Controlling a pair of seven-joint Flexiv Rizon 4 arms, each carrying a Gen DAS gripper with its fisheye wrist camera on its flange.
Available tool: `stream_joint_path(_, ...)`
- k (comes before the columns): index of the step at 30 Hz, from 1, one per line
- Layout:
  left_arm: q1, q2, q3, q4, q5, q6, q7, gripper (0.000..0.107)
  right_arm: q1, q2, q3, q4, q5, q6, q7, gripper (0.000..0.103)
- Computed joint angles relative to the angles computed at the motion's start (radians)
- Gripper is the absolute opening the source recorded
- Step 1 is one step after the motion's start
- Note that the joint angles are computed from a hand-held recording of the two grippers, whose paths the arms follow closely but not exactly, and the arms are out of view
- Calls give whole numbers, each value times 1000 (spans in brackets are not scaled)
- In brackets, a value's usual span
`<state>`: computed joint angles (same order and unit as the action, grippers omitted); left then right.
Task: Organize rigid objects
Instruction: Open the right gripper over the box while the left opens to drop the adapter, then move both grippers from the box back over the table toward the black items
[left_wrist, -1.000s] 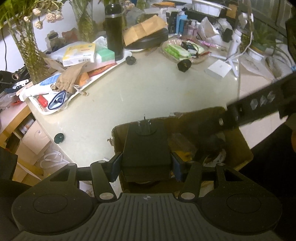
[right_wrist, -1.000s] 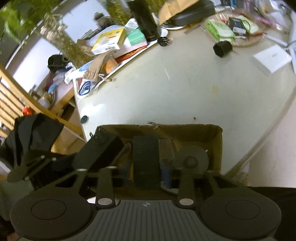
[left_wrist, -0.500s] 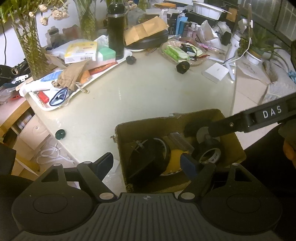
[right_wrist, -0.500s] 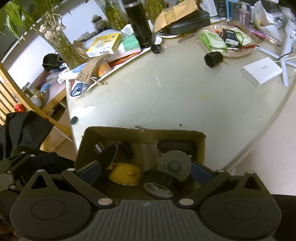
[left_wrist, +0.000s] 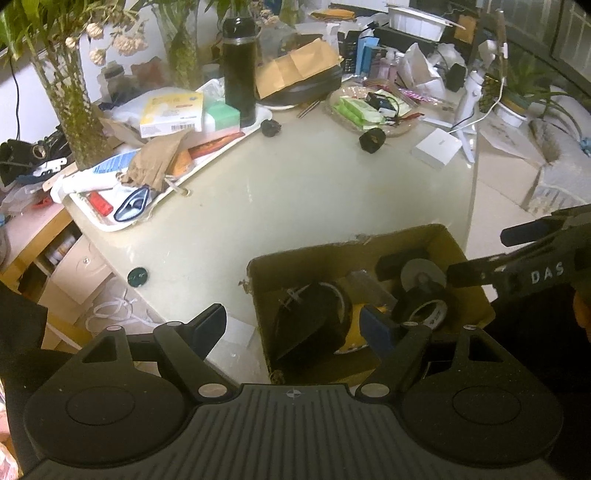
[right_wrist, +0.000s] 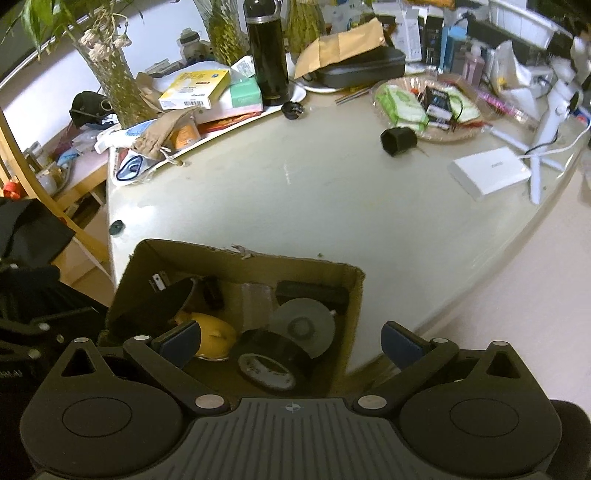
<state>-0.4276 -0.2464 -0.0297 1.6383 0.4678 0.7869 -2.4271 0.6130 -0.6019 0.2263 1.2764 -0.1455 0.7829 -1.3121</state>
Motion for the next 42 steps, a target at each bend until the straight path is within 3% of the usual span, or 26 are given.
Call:
stream_joint_path(15,-7,-26,14,-34,33,27,-3,79,21,15,-68,100,-175,186,60,103)
stream_joint_path(28,-18,-19,24,-30,78,61,-56,79,12,5,-66,106,-198,228,65,103)
stream_joint_path(42,-4,-56,45,-55,104,155,-20,79,22,-23,-93,92,-237,267,98,103)
